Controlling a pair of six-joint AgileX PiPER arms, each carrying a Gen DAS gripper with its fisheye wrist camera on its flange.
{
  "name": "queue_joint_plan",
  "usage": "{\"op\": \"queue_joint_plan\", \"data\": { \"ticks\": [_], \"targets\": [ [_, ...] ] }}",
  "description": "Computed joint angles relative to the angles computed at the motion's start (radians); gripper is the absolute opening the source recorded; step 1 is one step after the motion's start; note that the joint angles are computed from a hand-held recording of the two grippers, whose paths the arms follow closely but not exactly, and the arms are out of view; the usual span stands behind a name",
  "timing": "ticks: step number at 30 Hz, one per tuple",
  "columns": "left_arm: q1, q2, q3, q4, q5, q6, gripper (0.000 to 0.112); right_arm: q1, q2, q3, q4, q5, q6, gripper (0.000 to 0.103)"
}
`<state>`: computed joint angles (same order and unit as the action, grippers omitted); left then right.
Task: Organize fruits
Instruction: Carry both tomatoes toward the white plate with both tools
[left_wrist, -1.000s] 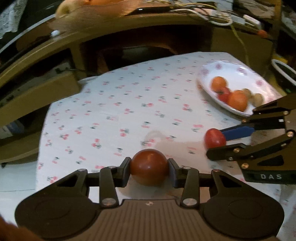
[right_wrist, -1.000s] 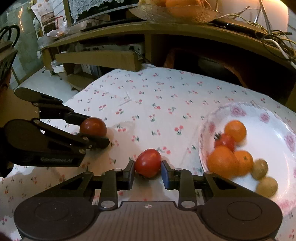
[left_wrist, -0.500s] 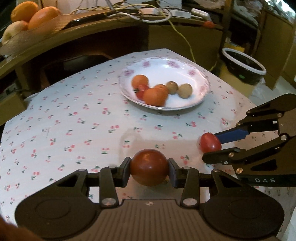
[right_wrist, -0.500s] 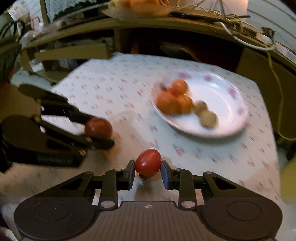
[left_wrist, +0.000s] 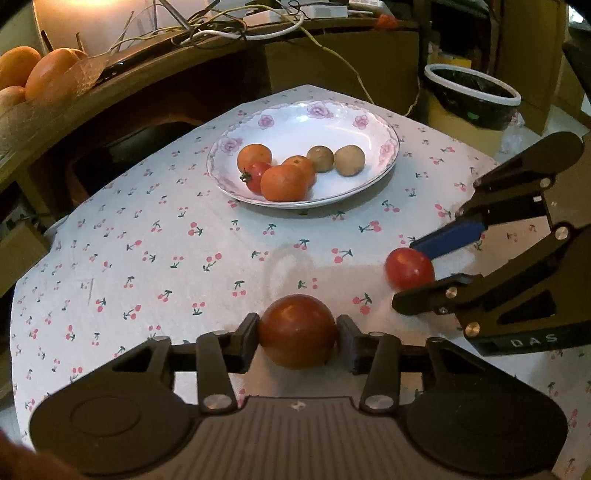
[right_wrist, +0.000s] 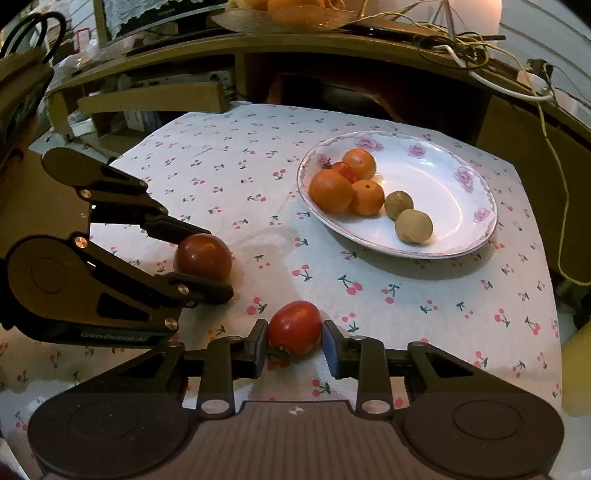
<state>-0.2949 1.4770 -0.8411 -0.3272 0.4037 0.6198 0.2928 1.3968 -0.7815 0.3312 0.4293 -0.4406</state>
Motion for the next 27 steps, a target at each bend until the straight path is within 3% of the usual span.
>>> {"op": "queue_joint_plan", "data": {
  "ticks": [5, 27],
  "targets": [
    [0.013, 0.006, -0.008, -0.008, 0.012, 0.007, 0.055, -0.015, -0.002, -0.001, 0.047, 0.01, -0.068, 0.043],
    [0.034, 0.019, -0.013, -0.033, 0.008, 0.008, 0.058, -0.02, 0.005, -0.008, 0.076, 0.03, -0.091, 0.042]
  ]
}}
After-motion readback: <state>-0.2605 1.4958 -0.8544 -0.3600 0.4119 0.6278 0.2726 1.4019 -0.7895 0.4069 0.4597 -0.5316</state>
